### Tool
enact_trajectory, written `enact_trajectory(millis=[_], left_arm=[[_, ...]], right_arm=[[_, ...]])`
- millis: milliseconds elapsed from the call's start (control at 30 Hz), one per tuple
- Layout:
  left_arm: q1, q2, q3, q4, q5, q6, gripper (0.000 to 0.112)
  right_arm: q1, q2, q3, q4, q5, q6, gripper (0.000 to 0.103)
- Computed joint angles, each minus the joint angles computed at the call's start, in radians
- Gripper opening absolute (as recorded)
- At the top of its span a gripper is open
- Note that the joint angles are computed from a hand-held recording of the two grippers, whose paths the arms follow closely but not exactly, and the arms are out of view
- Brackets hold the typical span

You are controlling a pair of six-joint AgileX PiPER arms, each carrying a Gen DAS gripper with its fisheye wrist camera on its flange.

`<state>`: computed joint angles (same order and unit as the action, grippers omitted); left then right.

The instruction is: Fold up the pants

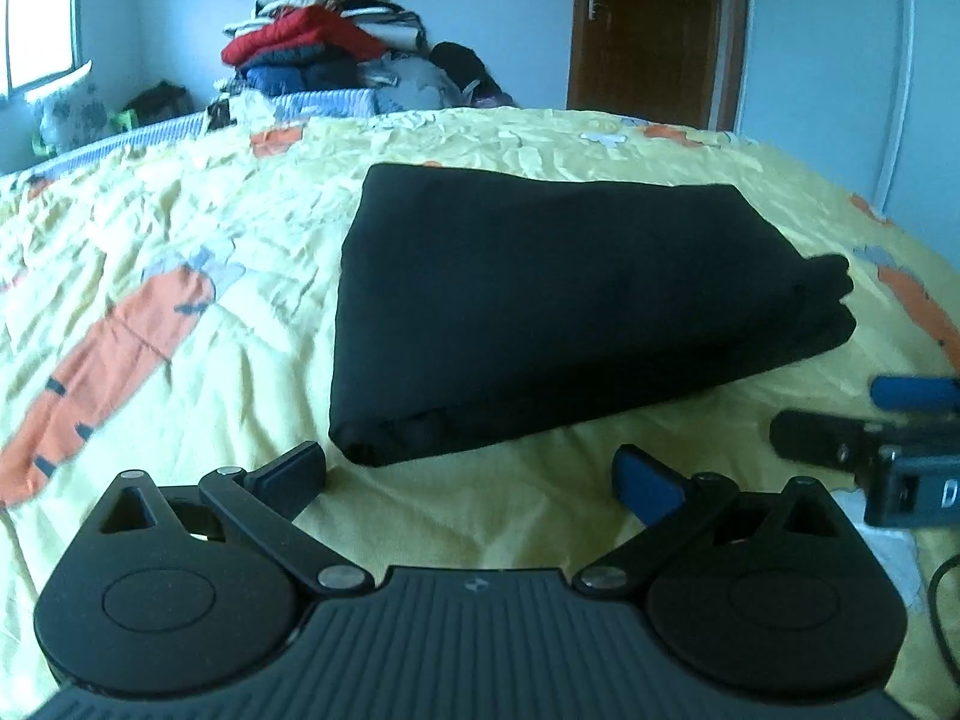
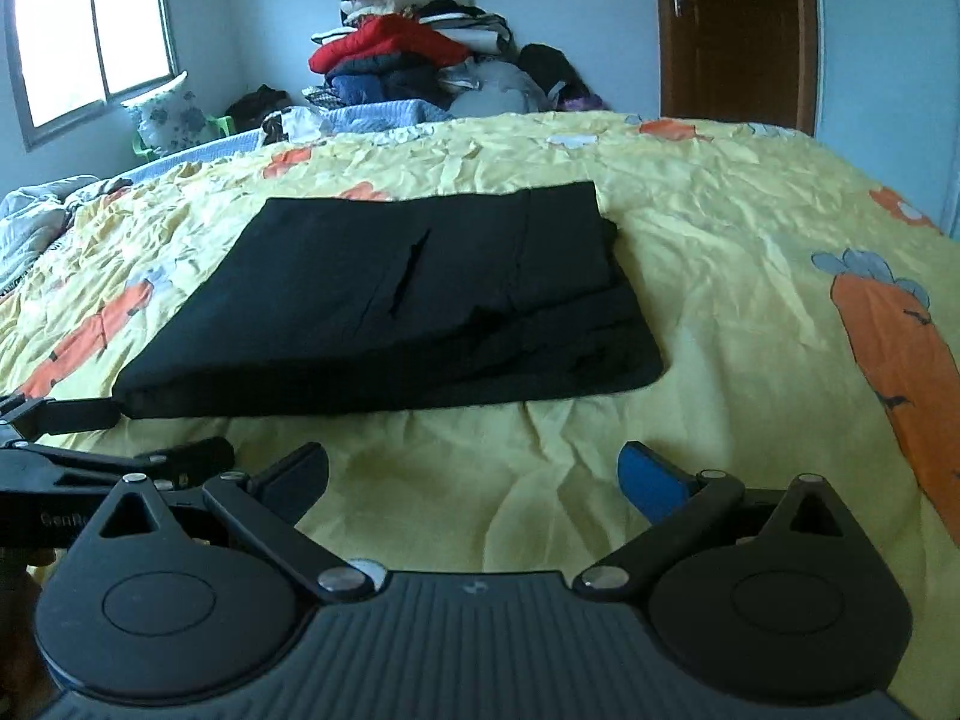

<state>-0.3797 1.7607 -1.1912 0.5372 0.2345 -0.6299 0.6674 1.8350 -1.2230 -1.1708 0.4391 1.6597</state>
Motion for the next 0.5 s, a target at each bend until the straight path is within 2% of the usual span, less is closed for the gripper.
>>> enact_trajectory(millis=[167, 267, 500], left_arm=[[-0.021, -0.003, 0.005, 0.139, 0.022, -0.144, 0.103], [-0.019, -0.006, 0.007, 0.13, 0.024, -0.145, 0.103], [-0.012, -0.019, 0.026, 0.135, 0.018, -0.167, 0.103]], right_arm=[[0.016, -0.005, -0.012, 0.049, 0.004, -0.028, 0.103], [0.026, -0.009, -0.024, 0.089, 0.004, -0.068, 0.103], [0.037, 0.02, -0.026, 0.031, 0.065, -0.046, 0.103]])
